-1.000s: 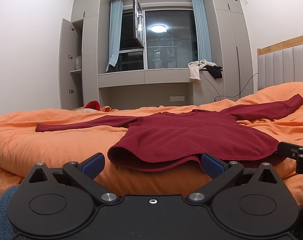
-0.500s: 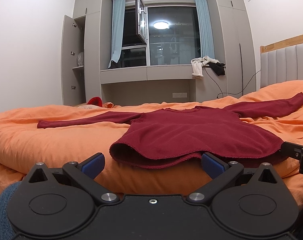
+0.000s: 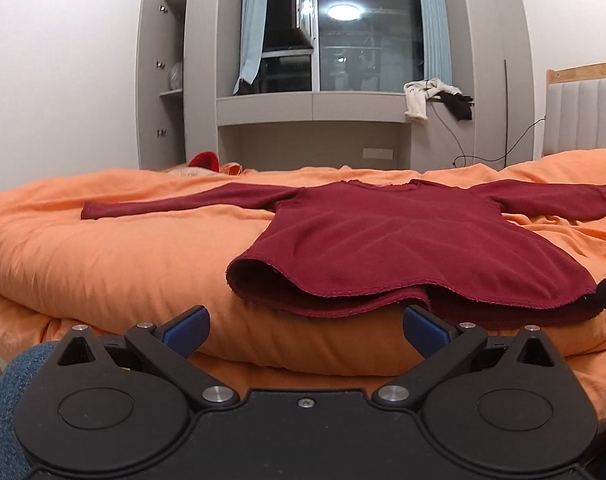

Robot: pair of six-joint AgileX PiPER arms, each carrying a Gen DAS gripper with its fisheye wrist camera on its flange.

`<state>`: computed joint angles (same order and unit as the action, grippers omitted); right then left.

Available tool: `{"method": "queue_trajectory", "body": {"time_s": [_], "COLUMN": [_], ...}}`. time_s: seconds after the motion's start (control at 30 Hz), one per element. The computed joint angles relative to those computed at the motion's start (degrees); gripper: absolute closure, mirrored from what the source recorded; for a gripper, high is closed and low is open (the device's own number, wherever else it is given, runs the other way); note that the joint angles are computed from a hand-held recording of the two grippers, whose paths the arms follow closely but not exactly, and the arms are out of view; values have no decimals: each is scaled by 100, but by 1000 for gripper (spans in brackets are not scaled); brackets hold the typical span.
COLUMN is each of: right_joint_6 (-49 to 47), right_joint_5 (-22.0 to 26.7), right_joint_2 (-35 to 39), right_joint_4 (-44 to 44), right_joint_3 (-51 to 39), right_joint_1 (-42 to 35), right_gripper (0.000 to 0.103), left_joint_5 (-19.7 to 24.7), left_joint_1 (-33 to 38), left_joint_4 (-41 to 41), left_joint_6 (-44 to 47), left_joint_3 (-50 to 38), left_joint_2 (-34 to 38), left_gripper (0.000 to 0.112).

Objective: Fold small clothes
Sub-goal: 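Move both tools closer over the shirt toward its sleeves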

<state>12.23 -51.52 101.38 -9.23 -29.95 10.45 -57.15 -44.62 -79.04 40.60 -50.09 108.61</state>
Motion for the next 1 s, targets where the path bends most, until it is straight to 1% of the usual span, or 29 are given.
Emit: {"method": "queue_trajectory", "body": {"time_s": [0.1,0.17,0.23,0.3,0.4,0.53,0.7,0.87,1.0], "right_joint_6": [682,1320,1875,2152,2125,1843,2187,3266,4863], "right_joint_5": [491,840,1095,1284,1579,1931,2219,2520,2957], "right_joint_2": [-92,-120,-104,-58,-3,90,363,763,1213], "right_joint_4": [-617,-1213,-1741,-2028,-2142,-2076,-2624,-3679,-5021], "right_joint_3": [-270,-526,-790,-1057,-1446,-1910,-2586,-3520,-4593], "right_joint_1": [-311,-570,-794,-946,-1054,-1053,-1165,-1332,-1458], "right_gripper": [0,0,0,0,0,0,0,0,0], "left_joint_5": [84,145,234,351,446,447,555,737,826], "left_joint_1": [56,91,153,229,326,405,541,741,907], "left_joint_4": [-233,-439,-732,-933,-1152,-1461,-1805,-1967,-2068], "left_joint_6": [272,528,899,1188,1577,2102,2683,3280,3910], "left_joint_3": [-153,-306,-543,-714,-970,-1387,-1943,-2592,-3383], "left_joint_2": [-7,2,23,15,35,115,181,334,683], "left_gripper": [10,10,10,10,10,10,10,10,10]}}
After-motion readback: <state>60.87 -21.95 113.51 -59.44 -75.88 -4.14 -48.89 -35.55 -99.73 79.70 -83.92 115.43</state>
